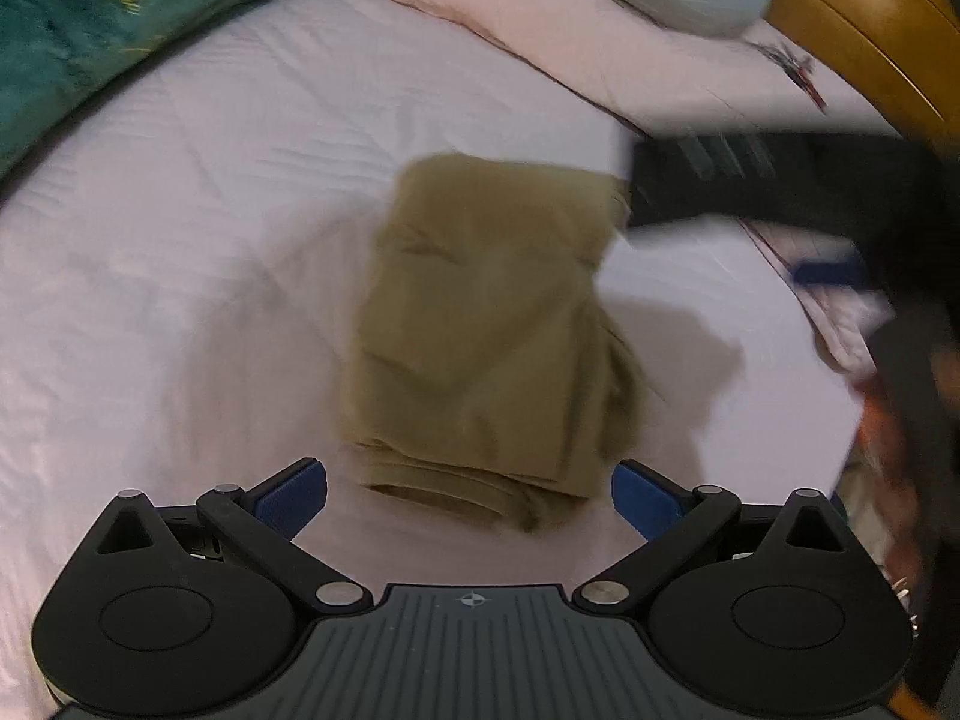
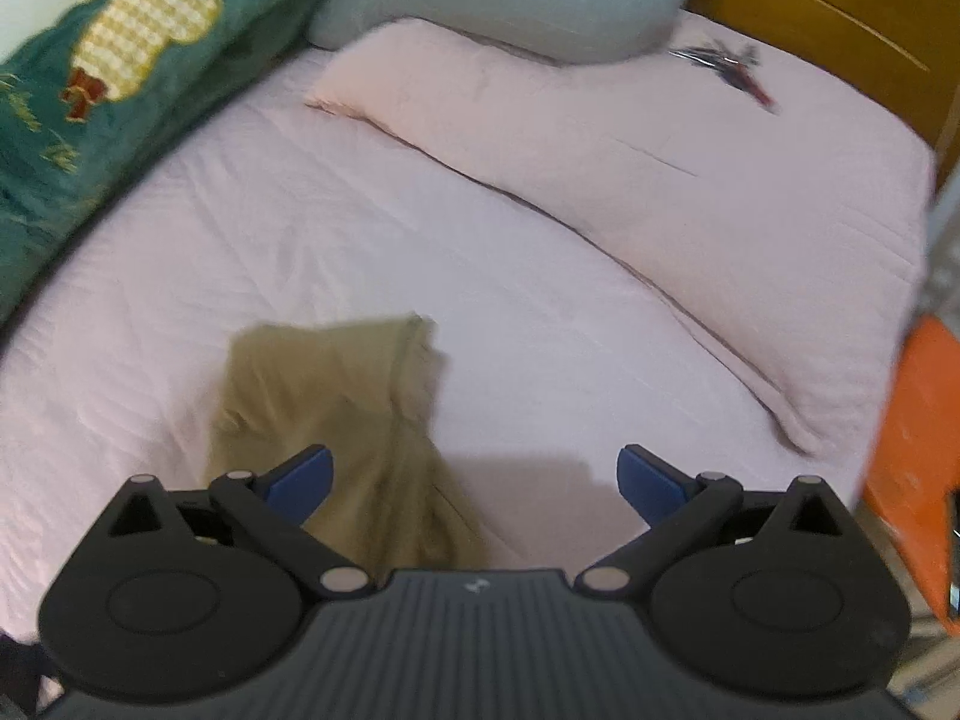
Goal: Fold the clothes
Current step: 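Grasp the khaki shirt edge with the left gripper while the right gripper grasps another edge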
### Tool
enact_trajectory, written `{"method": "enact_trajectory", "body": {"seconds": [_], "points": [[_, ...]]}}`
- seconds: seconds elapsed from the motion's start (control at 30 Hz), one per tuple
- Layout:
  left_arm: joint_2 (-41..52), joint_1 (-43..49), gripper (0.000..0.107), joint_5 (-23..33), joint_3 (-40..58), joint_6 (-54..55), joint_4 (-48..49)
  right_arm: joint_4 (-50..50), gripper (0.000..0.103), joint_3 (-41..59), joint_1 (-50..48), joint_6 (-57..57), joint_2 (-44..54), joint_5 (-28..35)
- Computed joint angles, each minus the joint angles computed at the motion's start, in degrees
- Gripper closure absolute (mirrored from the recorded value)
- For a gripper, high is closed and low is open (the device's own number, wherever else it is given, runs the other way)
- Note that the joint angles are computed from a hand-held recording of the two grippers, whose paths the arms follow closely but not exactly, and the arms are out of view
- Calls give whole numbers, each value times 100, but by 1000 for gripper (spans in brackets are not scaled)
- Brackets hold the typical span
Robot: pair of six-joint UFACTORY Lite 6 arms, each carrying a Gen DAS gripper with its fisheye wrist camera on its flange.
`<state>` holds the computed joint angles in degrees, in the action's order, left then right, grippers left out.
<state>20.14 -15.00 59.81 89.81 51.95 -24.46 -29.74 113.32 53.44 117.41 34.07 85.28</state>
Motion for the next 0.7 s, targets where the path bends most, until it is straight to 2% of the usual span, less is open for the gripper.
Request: {"method": "enact_trajectory", "body": {"seconds": [0.1,0.23,0.3,0.37,0.4,0.43,0.47,0.57,0.7], "points": [[-403,-221,14,-328,-712,200,14,-218,2,-863,-347,-154,-554,-879],[-505,-362,30,-437,-1093,133,-177,-58,4,-1080,-905,-1239,-592,-1468],[-435,-462,37,-520,-1159,172,-247,65,13,-1188,-1140,-1689,-583,-1754],[-383,-623,49,-655,-1218,131,-205,319,31,-1379,-1391,-2060,-610,-2089],[-358,-699,53,-752,-1256,109,-174,479,37,-1461,-1501,-2226,-612,-2252],[-323,-749,54,-836,-1288,109,-172,653,49,-1520,-1594,-2383,-600,-2404],[-277,-784,56,-900,-1301,104,-173,833,56,-1575,-1688,-2550,-583,-2550],[-100,-910,58,-1129,-1296,162,-129,999,59,-1439,-1755,-2839,-390,-2675],[181,-992,69,-1201,-1022,-4,2,1078,59,-1169,-1777,-3094,-133,-2674]]}}
